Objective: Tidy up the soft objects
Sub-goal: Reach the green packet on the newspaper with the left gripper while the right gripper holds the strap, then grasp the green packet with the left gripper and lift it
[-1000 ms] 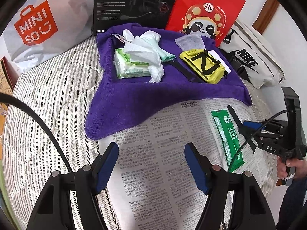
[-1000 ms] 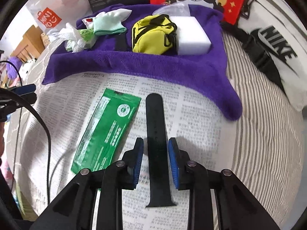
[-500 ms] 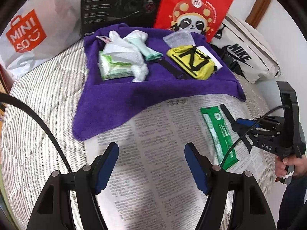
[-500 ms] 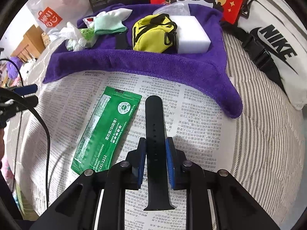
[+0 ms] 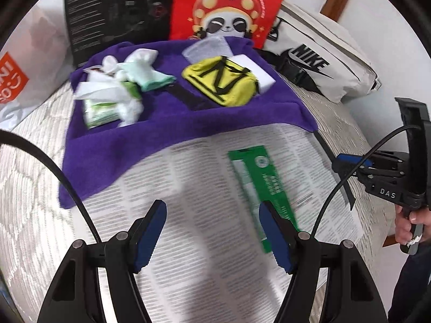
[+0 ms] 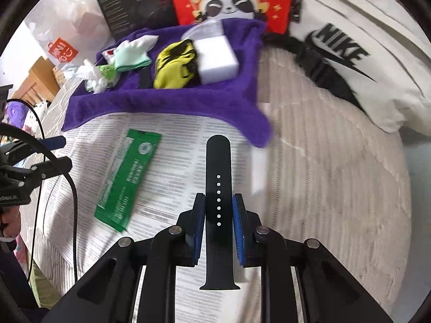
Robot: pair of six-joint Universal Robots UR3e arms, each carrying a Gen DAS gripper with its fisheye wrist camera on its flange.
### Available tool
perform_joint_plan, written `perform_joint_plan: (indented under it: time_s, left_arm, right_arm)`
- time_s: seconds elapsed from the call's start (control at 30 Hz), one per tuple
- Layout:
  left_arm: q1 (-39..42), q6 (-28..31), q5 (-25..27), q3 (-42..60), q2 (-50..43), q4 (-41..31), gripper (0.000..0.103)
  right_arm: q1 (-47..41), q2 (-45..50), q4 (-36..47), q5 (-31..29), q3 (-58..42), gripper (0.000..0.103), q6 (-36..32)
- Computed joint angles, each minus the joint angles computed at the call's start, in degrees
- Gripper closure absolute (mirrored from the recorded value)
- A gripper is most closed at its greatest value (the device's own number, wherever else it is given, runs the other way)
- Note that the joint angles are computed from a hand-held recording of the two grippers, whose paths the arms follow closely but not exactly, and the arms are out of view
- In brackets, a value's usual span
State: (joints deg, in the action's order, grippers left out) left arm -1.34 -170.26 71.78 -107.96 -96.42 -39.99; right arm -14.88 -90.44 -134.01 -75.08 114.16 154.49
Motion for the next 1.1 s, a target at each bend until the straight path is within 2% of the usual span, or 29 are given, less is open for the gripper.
perform_joint_plan:
  time_s: [0.4,0.63,0.8,0.93,1.1]
  left_arm:
    - [-12.0,-9.7,5.6,11.3,-12.0,0.7,0.033]
    - [-18.4,-16.0,16.1,17.0,-18.5,0.5,0.033]
    - [-20.4,-17.6,19.9,17.2,-19.6,2.7,0.034]
    - [-20.9,-17.8,21.1,15.5,-18.9,5.2,0.052]
    - [-20.3,-16.9,20.3,12.9,-17.6,7.8,0.063]
  right_arm:
    - [-10.7,-6.8,3.5,3.2,3.9,0.083,-8.6]
    - [-15.3,-7.9,5.1,5.4,4.9,0.083,-12.4]
    - [-16.5,-7.6,5.4,6.8,5.6,0.083,-13.5]
    - [-16.3,-7.2,5.2,7.3,6.1,0.083,-13.5]
    - [-14.6,-6.4,4.5,7.2,6.3,0.083,-13.0]
